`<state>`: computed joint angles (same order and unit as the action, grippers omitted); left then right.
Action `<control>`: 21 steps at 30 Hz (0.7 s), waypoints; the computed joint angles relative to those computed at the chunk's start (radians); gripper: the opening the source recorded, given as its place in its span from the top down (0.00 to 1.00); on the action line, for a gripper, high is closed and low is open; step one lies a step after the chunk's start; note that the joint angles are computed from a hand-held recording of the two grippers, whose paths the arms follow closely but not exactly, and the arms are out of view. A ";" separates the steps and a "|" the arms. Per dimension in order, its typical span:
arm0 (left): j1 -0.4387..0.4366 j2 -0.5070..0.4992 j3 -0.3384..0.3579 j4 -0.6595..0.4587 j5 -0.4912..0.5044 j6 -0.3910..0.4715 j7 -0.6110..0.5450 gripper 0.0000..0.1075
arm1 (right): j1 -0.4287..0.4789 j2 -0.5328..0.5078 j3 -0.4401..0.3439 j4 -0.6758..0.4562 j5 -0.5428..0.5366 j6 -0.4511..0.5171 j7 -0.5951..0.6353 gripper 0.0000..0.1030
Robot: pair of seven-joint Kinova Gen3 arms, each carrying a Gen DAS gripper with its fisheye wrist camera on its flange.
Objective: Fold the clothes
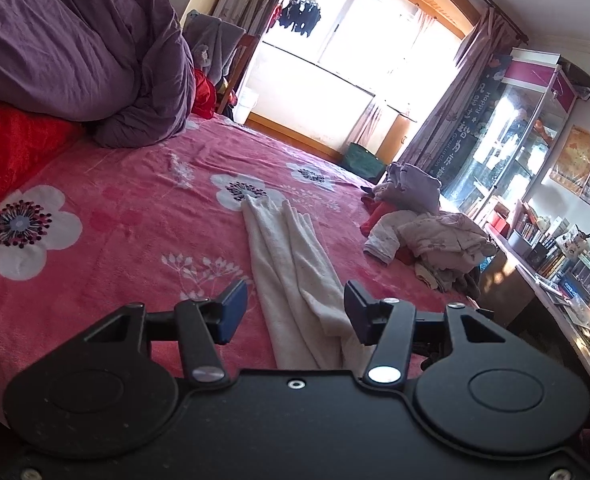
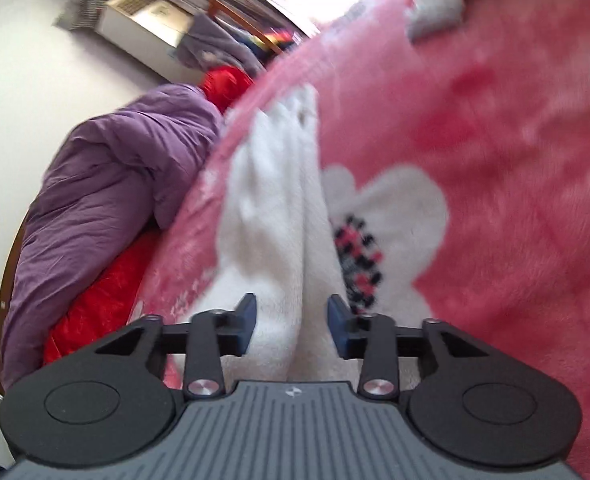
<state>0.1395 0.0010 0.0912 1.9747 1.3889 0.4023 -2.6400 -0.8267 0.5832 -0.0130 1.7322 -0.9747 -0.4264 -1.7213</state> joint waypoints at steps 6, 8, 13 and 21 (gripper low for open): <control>0.012 0.073 0.026 -0.044 0.054 0.049 -0.072 0.51 | -0.115 -0.012 0.080 -0.009 -0.035 0.034 0.193 0.60; 0.016 0.129 0.039 -0.078 0.080 0.075 -0.097 0.51 | -0.159 -0.001 0.138 -0.038 -0.089 0.112 0.275 0.61; -0.007 0.339 0.098 -0.233 0.016 0.175 0.045 0.51 | -0.206 -0.007 0.113 -0.021 -0.181 0.058 0.274 0.61; 0.162 0.665 -0.093 -0.573 -0.106 0.305 0.370 0.53 | -0.263 0.029 0.081 -0.040 -0.367 -0.083 0.376 0.54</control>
<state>0.3018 0.6657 -0.0016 1.4014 1.2833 0.7070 -2.2698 -1.0900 0.6123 0.0679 1.6926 -1.3416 -0.5092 -1.3449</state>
